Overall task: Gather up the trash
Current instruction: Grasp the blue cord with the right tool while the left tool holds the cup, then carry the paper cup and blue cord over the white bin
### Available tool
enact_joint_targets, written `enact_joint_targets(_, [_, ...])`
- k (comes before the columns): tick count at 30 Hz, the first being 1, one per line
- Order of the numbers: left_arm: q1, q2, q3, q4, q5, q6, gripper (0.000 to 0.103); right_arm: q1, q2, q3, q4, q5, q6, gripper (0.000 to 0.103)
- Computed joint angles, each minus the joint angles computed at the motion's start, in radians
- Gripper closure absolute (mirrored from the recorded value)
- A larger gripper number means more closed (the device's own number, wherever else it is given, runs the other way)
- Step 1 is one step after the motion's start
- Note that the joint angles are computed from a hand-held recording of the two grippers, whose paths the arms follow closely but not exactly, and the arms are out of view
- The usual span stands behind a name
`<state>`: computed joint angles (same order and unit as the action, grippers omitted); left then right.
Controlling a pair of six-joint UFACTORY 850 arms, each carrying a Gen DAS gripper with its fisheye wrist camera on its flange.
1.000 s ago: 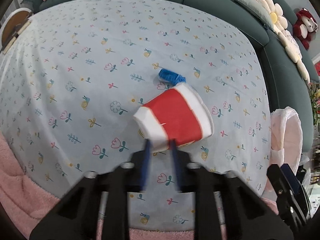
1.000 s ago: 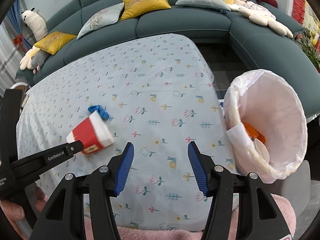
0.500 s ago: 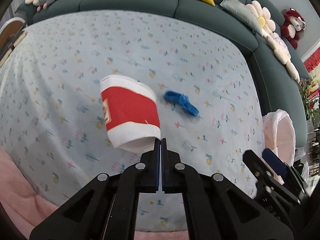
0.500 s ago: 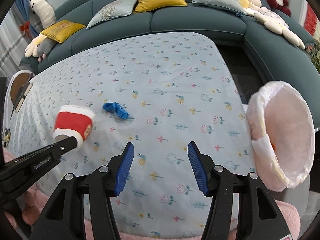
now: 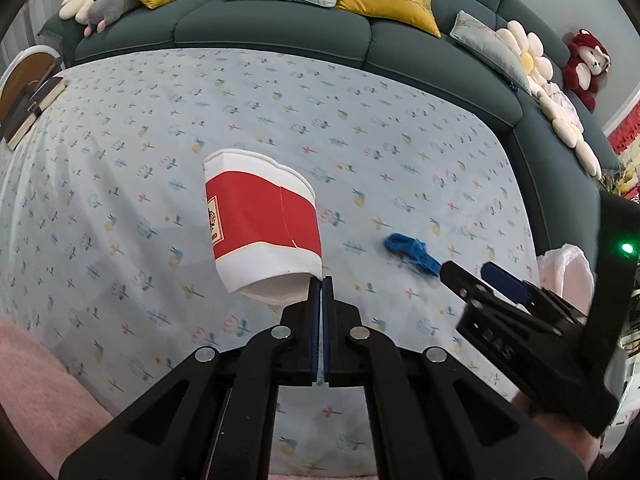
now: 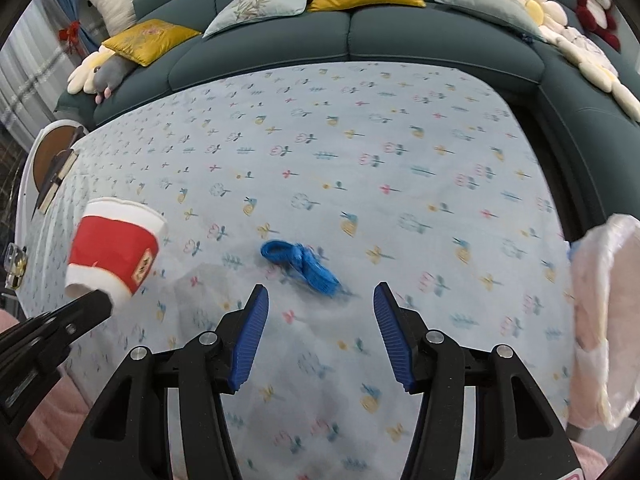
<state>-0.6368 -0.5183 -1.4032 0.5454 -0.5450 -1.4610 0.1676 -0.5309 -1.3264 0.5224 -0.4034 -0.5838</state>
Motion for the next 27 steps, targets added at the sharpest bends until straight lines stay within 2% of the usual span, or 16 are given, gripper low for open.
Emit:
enact_joint_targets(6, [0.022,0.0,0.005,-0.018,0.013,0.022,0.103,0.021,-0.084,-0.084,-0.062,-0.035,0.059,0.065])
enact_joint_targets(9, [0.026,-0.008,-0.006,-0.026,0.012,0.038,0.103,0.021,-0.114,-0.111,-0.083,-0.057,0.088,0.075])
enact_joint_targets(11, [0.026,-0.015,-0.016,-0.033,0.011,0.048,0.103,0.016,-0.124,-0.116,-0.081,-0.07,0.087,0.086])
enact_joint_targets(13, [0.025,-0.027,-0.034,-0.043,0.008,0.062,0.103,0.008,-0.121,-0.111,-0.062,-0.077,0.063,0.091])
enact_joint_targets(22, [-0.005,-0.089,-0.137,-0.072,-0.009,0.131,0.103,-0.033,-0.057,-0.042,0.011,-0.068,-0.013,0.099])
enact_joint_targets(27, [-0.033,-0.132,-0.217,-0.084,-0.027,0.178,0.103,-0.073,0.008,0.023,0.06,-0.046,-0.068,0.1])
